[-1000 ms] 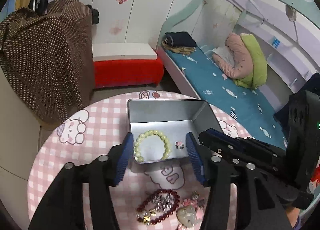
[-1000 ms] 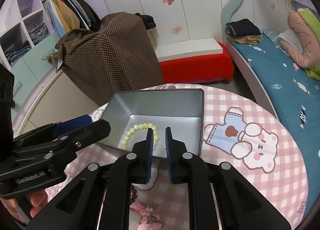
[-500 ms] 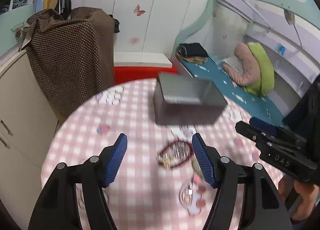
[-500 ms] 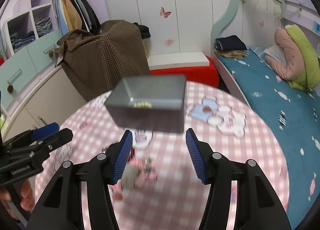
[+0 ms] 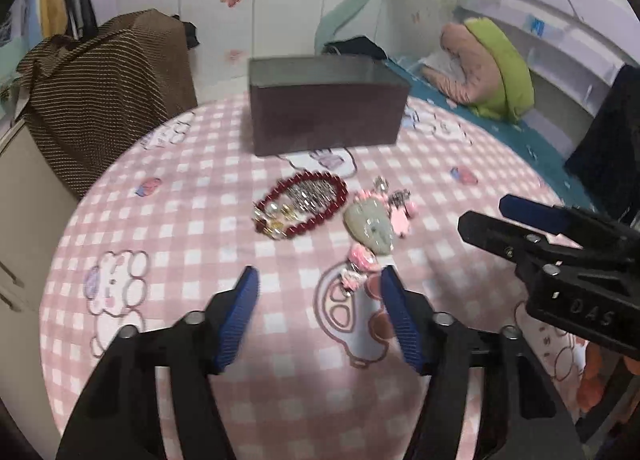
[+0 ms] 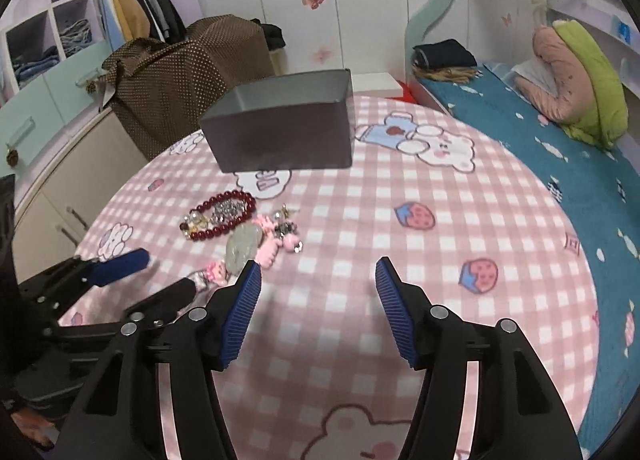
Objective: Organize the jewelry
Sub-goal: 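Grasp the pink charm with the left tool while the right tool approaches the jade pendant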
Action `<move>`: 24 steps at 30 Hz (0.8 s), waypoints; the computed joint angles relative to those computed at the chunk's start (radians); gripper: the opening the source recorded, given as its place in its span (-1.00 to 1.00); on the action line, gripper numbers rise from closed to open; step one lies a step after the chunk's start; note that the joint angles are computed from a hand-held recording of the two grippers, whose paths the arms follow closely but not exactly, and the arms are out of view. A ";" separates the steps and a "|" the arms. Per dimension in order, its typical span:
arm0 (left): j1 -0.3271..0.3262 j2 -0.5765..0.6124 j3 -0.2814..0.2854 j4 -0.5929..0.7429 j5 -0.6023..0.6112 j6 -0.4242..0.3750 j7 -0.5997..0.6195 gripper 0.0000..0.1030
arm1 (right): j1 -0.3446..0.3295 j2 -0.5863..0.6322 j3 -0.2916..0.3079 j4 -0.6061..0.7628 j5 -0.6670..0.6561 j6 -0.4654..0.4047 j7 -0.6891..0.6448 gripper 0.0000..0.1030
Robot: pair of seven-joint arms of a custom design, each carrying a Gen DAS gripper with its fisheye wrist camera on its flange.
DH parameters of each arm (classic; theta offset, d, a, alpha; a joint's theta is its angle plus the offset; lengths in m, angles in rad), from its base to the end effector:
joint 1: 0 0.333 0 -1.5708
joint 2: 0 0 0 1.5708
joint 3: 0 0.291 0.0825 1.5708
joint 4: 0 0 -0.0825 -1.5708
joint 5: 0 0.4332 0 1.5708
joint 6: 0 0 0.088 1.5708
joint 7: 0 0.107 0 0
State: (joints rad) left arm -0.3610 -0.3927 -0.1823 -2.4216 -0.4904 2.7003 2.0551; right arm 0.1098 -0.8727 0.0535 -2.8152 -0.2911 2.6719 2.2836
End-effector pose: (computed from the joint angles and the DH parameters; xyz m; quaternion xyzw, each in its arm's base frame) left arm 0.4555 -0.2601 0.4809 -0.4097 0.8420 -0.3285 0.1234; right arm 0.3940 0.0720 0.4797 -0.5347 0.7584 -0.2408 0.2843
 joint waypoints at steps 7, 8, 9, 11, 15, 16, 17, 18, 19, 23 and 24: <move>0.004 0.027 -0.009 0.026 0.009 -0.029 -0.003 -0.13 | 0.006 0.004 -0.004 -0.006 0.008 -0.004 -0.003 0.14; 0.002 0.028 -0.008 0.027 0.008 -0.028 0.002 -0.15 | 0.006 0.008 -0.004 -0.004 0.009 0.000 -0.004 0.15; 0.002 0.029 -0.010 0.028 0.012 -0.027 0.004 -0.17 | 0.007 0.010 -0.004 -0.003 0.009 0.001 -0.004 0.15; 0.014 0.030 -0.026 0.026 0.044 -0.017 -0.015 -0.28 | 0.009 0.018 -0.003 0.003 0.011 0.001 -0.005 0.15; 0.020 0.035 -0.030 0.027 0.081 -0.005 -0.023 -0.78 | 0.015 0.040 -0.003 0.016 0.013 0.004 -0.010 0.15; 0.014 0.036 -0.023 0.029 0.074 -0.008 -0.015 -0.78 | 0.018 0.046 -0.003 0.019 0.015 0.004 -0.011 0.15; 0.009 0.038 -0.015 0.031 0.061 -0.012 -0.007 -0.78 | 0.021 0.055 -0.003 0.024 0.017 0.007 -0.011 0.15; 0.006 0.038 -0.009 0.032 0.051 -0.015 0.001 -0.79 | 0.025 0.060 -0.002 0.026 0.018 0.008 -0.013 0.15; 0.004 0.037 -0.005 0.033 0.041 -0.018 0.005 -0.79 | 0.029 0.068 -0.003 0.031 0.020 0.006 -0.015 0.15; 0.018 0.023 0.004 0.021 0.019 -0.018 -0.006 -0.79 | 0.050 0.094 -0.004 0.046 0.029 0.012 -0.028 0.15; 0.021 0.018 0.011 0.018 0.012 -0.021 -0.004 -0.79 | 0.055 0.108 0.000 0.054 0.030 0.018 -0.028 0.15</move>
State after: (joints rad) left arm -0.3403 -0.3749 -0.1713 -2.4038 -0.4789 2.6796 2.0512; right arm 0.1644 -0.7649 0.0535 -2.7608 -0.2610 2.6896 2.2552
